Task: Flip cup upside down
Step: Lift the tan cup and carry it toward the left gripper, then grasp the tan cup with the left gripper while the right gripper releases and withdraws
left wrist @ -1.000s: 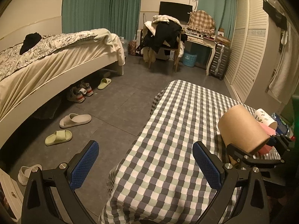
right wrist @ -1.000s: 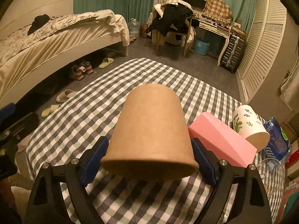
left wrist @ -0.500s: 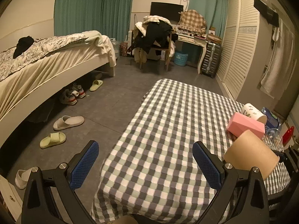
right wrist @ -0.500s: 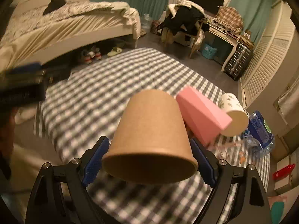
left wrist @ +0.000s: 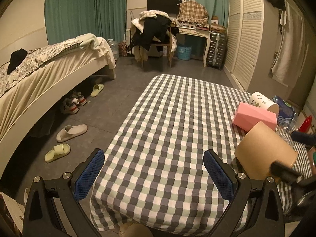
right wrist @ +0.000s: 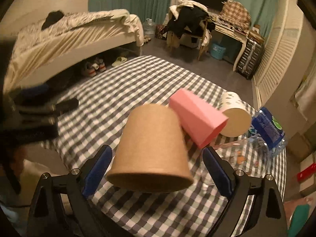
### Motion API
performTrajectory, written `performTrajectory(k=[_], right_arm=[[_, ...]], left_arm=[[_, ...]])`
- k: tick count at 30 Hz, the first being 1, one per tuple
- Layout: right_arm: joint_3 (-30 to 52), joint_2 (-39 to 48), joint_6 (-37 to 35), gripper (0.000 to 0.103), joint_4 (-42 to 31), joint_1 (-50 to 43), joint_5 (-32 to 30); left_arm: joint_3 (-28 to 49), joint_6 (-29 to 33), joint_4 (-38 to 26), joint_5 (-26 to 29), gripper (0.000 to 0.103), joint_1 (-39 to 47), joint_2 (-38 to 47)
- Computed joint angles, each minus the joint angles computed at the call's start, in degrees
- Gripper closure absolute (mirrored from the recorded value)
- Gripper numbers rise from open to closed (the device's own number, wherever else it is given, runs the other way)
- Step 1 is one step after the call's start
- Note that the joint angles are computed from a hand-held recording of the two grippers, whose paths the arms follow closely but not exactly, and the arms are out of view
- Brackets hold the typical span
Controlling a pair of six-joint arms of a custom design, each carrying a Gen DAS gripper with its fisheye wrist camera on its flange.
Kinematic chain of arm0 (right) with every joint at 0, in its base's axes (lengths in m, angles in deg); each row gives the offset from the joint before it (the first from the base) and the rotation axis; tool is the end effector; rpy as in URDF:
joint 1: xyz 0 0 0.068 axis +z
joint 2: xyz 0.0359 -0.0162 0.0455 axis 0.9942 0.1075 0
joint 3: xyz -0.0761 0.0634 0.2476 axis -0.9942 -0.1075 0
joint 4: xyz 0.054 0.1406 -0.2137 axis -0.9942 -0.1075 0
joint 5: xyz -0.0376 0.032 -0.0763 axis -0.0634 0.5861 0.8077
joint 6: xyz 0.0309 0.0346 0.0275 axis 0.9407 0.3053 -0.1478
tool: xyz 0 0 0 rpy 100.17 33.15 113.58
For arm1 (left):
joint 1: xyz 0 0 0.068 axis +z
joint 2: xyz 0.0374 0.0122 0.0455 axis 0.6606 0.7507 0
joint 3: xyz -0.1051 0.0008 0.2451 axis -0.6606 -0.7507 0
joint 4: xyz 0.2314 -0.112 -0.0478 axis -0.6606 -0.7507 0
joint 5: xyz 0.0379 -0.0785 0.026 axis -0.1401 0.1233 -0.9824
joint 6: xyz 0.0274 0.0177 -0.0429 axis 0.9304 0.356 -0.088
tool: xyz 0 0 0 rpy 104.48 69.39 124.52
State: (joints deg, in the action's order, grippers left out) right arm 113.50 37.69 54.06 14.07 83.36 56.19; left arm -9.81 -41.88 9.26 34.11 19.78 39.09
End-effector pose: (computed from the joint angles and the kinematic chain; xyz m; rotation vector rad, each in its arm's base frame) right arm 0.3526 0.0089 0.0837 -0.8389 2.2976 0.1593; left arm 0.2916 -0.0975 0.0545 -0.4033 2.2899 0.1403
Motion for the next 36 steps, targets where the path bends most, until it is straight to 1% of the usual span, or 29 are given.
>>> performTrajectory(k=[3, 5, 6, 7, 9, 11, 12, 14, 16, 17, 18, 19, 20, 22, 25, 27, 29, 32, 36], right_arm=[[4.08, -1.07, 1.35, 0.010, -6.15, 0.05, 2.30], [7.01, -2.01, 1.39, 0.010, -10.64, -0.30, 3.77], [7.15, -2.85, 1.28, 0.010, -10.96, -0.67, 3.95], [6.80, -3.99, 1.26, 0.010, -10.59, -1.30, 3.95], [6.34, -5.61, 1.65, 0.010, -9.75, -2.92, 4.29], [4.63, -6.83, 2.70, 0.010, -6.96, -4.35, 5.35], [4.02, -7.12, 3.21, 0.010, -5.58, -4.99, 5.88], [3.74, -7.28, 4.17, 0.010, -4.06, -6.47, 5.88], [3.86, -7.03, 5.03, 0.010, -2.89, -8.66, 4.04], [4.36, -6.66, 6.28, 0.010, -2.35, -10.36, 2.15], [4.94, -6.20, 7.09, 0.010, -2.21, -11.56, 0.67], [5.54, -5.44, 8.26, 0.010, -1.87, -13.37, -1.59], [6.49, -4.31, 8.85, 0.010, -1.93, -14.89, -3.50], [9.02, -1.72, 9.16, 0.010, -3.08, -17.55, -6.16], [12.04, 0.74, 11.79, 0.010, -3.88, -19.89, -5.90], [14.76, 2.54, 13.07, 0.010, -6.00, -22.20, -8.64], [16.99, 3.98, 13.47, 0.010, -8.37, -24.14, -11.54], [17.96, 4.72, 14.03, 0.010, -8.86, -25.64, -12.48], [19.17, 5.70, 14.52, 0.010, -9.19, -27.44, -13.37]], left_arm=[[1.59, -0.82, -1.78, 1.39, 0.000, 0.38, 0.47], [1.95, -1.20, -2.56, 3.96, 0.000, 0.82, -0.37], [2.23, -1.50, -3.44, 5.62, 0.000, 1.10, -1.22], [2.58, -1.91, -4.47, 6.81, 0.000, 1.23, -2.00], [4.27, -2.93, -8.46, 8.75, 0.000, 1.26, -4.16], [6.81, -4.26, -13.31, 8.97, 0.000, 0.69, -5.86], [8.62, -4.75, -15.85, 9.24, 0.000, 0.22, -6.41], [13.26, -4.67, -21.11, 11.52, 0.000, -0.45, -6.13], [18.36, -4.60, -25.34, 14.81, 0.000, -0.92, -4.26], [21.76, -5.19, -27.98, 16.57, 0.000, -1.30, -2.47], [24.52, -5.65, -30.28, 17.33, 0.000, -1.64, -0.82], [28.96, -5.90, -33.89, 17.89, 0.000, -2.34, 1.91], [31.52, -5.94, -35.70, 17.83, 0.000, -2.81, 3.72], [39.02, -6.86, -41.43, 17.82, 0.000, -3.82, 8.72], [45.56, -8.11, -45.22, 20.00, 0.000, -3.98, 13.56], [50.64, -8.65, -48.45, 19.86, 0.000, -3.90, 17.27], [53.26, -9.67, -50.81, 19.98, 0.001, -3.63, 19.50], [56.29, -10.37, -52.80, 22.48, 0.002, -3.51, 22.17], [59.95, -9.31, -56.13, 23.87, 0.002, -4.35, 25.09]])
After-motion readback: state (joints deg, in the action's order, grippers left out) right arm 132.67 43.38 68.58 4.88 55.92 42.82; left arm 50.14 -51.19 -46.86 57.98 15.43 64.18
